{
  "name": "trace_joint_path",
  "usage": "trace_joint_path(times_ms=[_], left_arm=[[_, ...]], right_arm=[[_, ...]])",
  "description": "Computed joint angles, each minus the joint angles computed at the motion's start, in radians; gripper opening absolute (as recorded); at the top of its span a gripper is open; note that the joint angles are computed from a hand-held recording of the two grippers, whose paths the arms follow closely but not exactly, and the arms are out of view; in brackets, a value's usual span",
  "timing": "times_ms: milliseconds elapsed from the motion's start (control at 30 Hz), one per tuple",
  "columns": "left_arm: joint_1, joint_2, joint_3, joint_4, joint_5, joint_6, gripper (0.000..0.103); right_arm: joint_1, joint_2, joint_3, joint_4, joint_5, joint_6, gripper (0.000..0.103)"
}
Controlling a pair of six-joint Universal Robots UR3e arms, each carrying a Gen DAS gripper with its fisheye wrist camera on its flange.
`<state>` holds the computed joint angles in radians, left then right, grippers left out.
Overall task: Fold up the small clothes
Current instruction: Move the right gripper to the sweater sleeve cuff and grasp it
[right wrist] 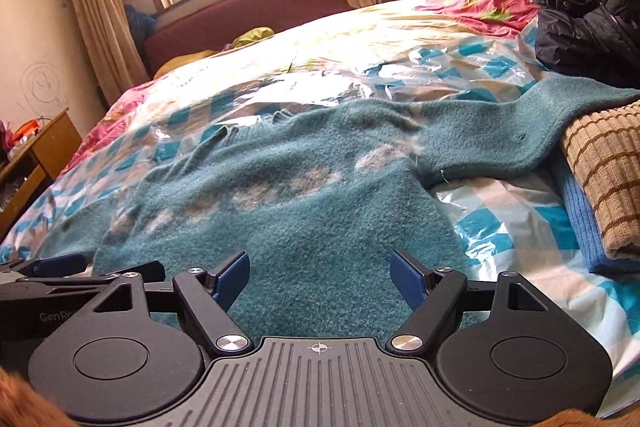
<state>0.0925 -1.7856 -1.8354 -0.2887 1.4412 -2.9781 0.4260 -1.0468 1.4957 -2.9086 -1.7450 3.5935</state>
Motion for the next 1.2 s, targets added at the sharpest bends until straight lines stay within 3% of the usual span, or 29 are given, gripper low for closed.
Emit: trace_joint_path(times_ms=[433, 933, 1200], left_arm=[[-0.099, -0.118, 0.178, -0.079, 0.069, -0.01, 0.103], [-0.21, -0.268, 0.423, -0.17, 0.085, -0.014, 0.103], [-0.271, -0.368, 0.579, -0.19, 0.067, -0.04, 0.103]], right_arm=[[-0.058, -0.005, -0.001, -0.014, 0.003, -0.046, 0.079], [-0.166, -0.032, 0.044, -0.05, -0.011, -0.1, 0.079], [-0.36, -0.114, 0.16, -0.173, 0.015, -0.07, 0.077]])
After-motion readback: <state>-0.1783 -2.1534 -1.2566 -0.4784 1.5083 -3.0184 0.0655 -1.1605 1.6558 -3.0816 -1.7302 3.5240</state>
